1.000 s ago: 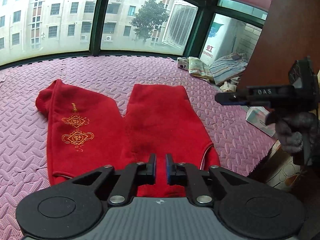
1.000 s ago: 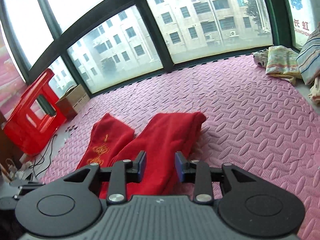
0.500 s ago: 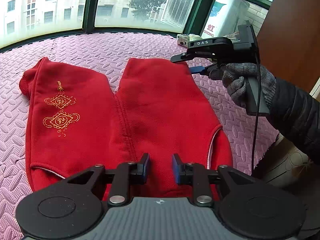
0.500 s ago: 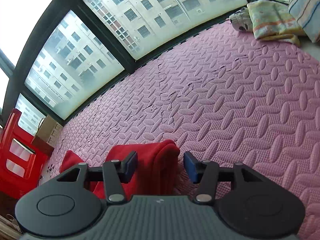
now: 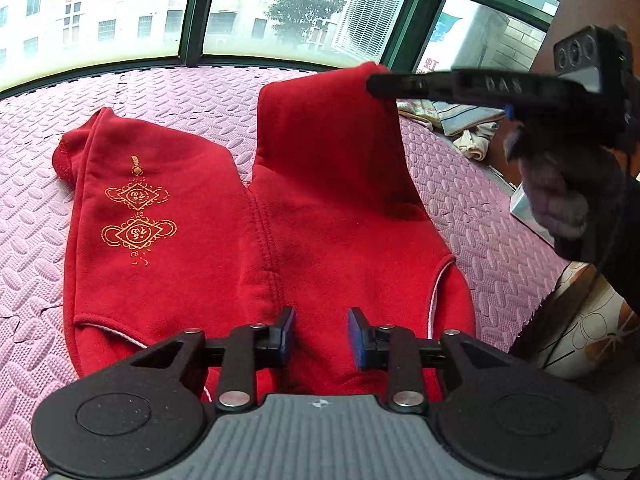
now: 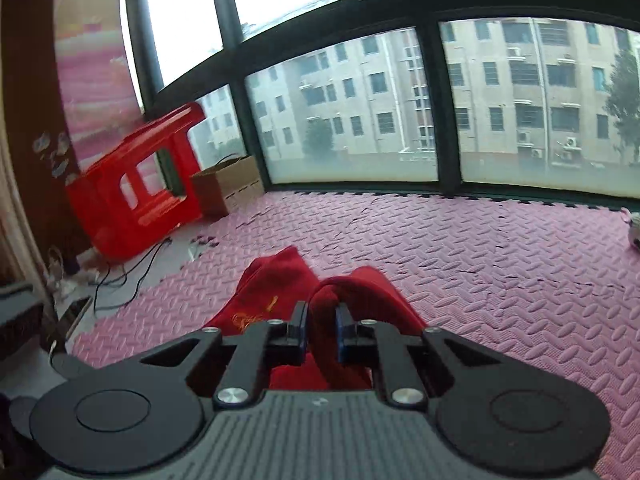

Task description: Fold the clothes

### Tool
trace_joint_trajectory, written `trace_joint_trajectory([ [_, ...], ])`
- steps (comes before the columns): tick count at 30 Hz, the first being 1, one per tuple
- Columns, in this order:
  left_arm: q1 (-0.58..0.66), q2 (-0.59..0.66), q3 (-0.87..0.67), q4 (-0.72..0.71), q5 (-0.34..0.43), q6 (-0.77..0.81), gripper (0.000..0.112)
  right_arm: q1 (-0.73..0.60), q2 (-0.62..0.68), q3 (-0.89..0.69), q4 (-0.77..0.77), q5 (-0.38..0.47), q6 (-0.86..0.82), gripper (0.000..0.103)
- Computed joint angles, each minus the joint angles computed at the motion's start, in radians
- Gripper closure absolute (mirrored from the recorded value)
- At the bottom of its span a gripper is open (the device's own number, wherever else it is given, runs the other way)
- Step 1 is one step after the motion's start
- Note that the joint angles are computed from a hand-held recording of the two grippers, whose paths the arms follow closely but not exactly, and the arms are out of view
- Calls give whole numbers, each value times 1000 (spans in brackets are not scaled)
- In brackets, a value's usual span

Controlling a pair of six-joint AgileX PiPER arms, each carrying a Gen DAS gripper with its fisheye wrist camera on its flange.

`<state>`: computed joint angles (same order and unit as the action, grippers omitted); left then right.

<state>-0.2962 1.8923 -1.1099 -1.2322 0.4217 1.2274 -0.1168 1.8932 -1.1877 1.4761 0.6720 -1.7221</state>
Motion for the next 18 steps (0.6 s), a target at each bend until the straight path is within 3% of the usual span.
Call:
trace_joint_trajectory([
  [4, 2, -12, 18, -20, -2, 22, 80, 67, -51, 91, -148, 4, 38, 85],
  [12, 6, -17, 35, -62, 0, 73, 74, -47, -140, 155, -52, 97, 87, 75],
  [15, 2, -18, 39, -68, -4, 81, 71, -75, -114, 124, -20, 33, 155, 67],
  [18, 1, -20, 42, -72, -4, 85, 70, -114, -28, 53, -33, -21, 336, 67],
])
